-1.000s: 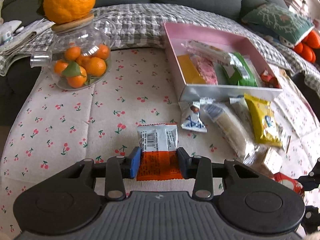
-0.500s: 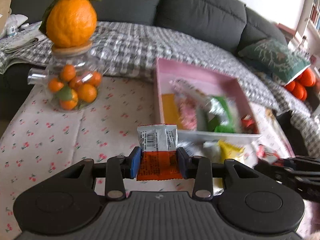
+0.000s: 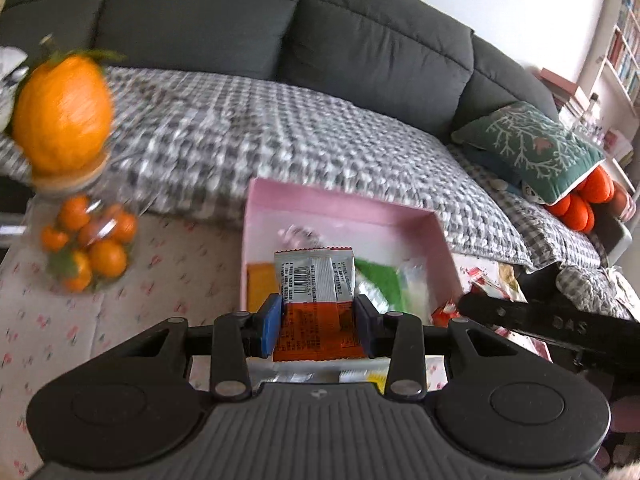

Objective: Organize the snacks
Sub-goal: 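Lift both packs and carry them over the pink box, then lower both packs into the box and open both grippers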

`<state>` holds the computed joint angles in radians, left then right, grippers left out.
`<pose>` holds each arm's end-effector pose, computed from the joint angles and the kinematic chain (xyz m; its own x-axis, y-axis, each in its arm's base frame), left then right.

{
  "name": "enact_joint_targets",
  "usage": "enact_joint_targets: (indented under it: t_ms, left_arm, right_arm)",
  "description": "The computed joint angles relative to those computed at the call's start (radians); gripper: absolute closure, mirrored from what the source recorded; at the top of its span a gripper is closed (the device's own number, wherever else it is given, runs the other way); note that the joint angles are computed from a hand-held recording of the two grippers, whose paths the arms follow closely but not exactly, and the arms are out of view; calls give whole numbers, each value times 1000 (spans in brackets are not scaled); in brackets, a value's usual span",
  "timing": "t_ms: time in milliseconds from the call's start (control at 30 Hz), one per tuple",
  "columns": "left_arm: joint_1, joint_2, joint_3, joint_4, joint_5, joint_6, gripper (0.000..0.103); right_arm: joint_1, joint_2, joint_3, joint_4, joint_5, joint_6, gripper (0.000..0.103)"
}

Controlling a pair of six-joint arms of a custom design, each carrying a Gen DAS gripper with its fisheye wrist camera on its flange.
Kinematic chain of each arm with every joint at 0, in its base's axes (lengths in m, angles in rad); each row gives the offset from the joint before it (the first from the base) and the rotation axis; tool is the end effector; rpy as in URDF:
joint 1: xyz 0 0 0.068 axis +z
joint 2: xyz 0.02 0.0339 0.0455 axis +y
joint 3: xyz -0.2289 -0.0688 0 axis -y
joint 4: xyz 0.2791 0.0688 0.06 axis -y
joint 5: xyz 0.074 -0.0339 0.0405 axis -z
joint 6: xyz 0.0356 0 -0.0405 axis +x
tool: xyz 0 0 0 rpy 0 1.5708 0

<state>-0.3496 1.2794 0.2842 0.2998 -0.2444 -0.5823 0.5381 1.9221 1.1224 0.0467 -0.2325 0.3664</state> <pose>0.2283 -0.0741 0.0617 -0.5895 -0.3530 -0.7265 -0.1992 0.9352 -0.2928 0.3526 0.2200 0.0958 -0.7786 -0.0587 -0.6248 -0.3900 0.8252 0.4085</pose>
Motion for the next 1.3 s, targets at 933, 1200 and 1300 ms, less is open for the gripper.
enact_joint_targets:
  t_ms: [933,1200,1300]
  left_arm:
    - [24,698,550,114,3,219,67]
    - [19,754,575,154,-21,223,52]
    - [12,755,577,146,-24,228,44]
  right_arm:
    - [-78,483,430,142,-75,163,72]
    - [-84,488,425,152,-67,158,69]
    - [-86,483,421,144,-66,160,69]
